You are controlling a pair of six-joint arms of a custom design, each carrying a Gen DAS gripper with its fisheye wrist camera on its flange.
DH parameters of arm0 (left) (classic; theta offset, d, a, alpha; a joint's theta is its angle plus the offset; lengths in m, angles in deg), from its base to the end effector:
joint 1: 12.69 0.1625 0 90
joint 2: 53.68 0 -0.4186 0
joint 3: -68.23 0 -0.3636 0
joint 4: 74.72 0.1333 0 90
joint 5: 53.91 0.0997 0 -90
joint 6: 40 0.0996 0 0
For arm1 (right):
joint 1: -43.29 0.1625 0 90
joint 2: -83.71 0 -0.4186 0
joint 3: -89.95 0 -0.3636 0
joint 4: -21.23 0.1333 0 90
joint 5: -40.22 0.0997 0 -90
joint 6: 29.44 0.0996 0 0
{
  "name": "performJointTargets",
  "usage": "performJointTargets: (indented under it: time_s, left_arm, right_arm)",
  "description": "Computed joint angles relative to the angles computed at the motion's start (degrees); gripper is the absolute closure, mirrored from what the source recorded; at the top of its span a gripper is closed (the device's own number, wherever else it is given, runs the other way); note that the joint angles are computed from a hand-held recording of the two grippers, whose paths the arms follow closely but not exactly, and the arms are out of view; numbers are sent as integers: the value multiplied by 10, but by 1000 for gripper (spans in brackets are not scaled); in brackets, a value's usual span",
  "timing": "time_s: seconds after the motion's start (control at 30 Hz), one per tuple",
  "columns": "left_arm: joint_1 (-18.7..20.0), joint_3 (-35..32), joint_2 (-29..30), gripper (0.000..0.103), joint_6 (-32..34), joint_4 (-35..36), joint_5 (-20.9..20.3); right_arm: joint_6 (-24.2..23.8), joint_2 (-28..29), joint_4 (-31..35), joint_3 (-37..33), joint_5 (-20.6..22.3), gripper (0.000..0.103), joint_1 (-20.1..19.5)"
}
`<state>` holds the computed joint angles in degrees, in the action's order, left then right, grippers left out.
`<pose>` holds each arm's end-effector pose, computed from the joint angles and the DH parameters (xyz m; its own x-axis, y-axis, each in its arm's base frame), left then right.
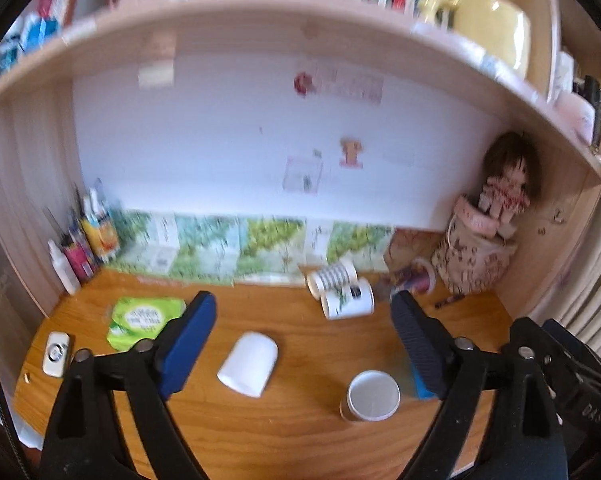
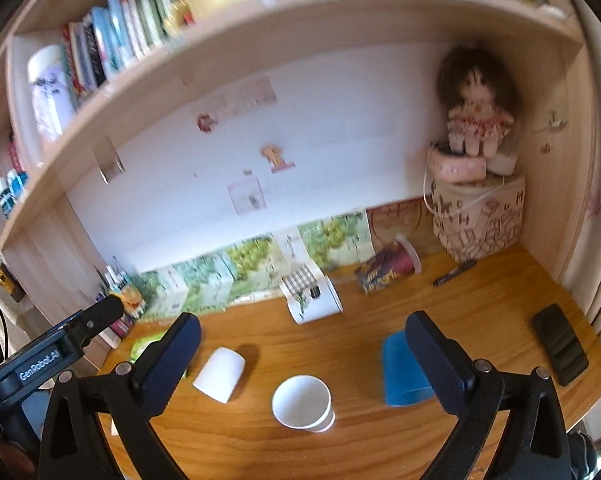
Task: Flip cup upright
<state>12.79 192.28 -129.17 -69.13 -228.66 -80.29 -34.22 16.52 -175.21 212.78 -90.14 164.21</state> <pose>-0.3136 -0.3959 0.2789 -0.7780 0.0592 -0.6254 0.5629 0.5078 -0.6522 0.3105 -0.3844 0.2775 -0.8813 -0.0063 0.4724 -0.3996 0.5436 -0.7381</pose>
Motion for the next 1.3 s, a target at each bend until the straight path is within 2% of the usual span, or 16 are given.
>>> performJointTargets:
  time_s: [0.03, 0.13, 0.2, 0.33, 0.5, 0.67, 0.77, 1.0, 1.03, 1.3]
  left_arm:
    - [-11, 11, 1, 2, 3, -23, 21]
    - [-31, 29, 1, 1, 20, -68, 51]
    - [-50, 41, 7, 1, 21, -81, 95]
    - [-74, 65, 18, 0, 50, -145, 141]
    - [-107, 84, 60, 0, 173, -309, 196]
    - [-121, 84, 91, 0, 262, -423, 216]
    - [-127, 87, 89, 0, 252, -413, 225]
    - [-129, 94, 72, 0, 204, -355, 223]
    - [-132, 98, 66, 0, 177, -326, 224]
    - [-135, 103, 40, 0, 84, -204, 220]
  right_arm:
    - [-15, 3, -22, 4, -5, 0, 7]
    - [-52, 11, -68, 10, -16, 0, 21]
    - [-63, 13, -84, 14, -16, 0, 26]
    - [-96, 22, -131, 22, -23, 0, 41]
    - [-143, 31, -199, 35, -15, 0, 59]
    - [-147, 24, -197, 43, 3, 0, 59]
    - [-153, 25, -215, 47, 2, 0, 62]
    - [-154, 18, -210, 53, 14, 0, 61]
    - [-155, 17, -209, 54, 15, 0, 60]
    - [-142, 9, -196, 60, 16, 0, 57]
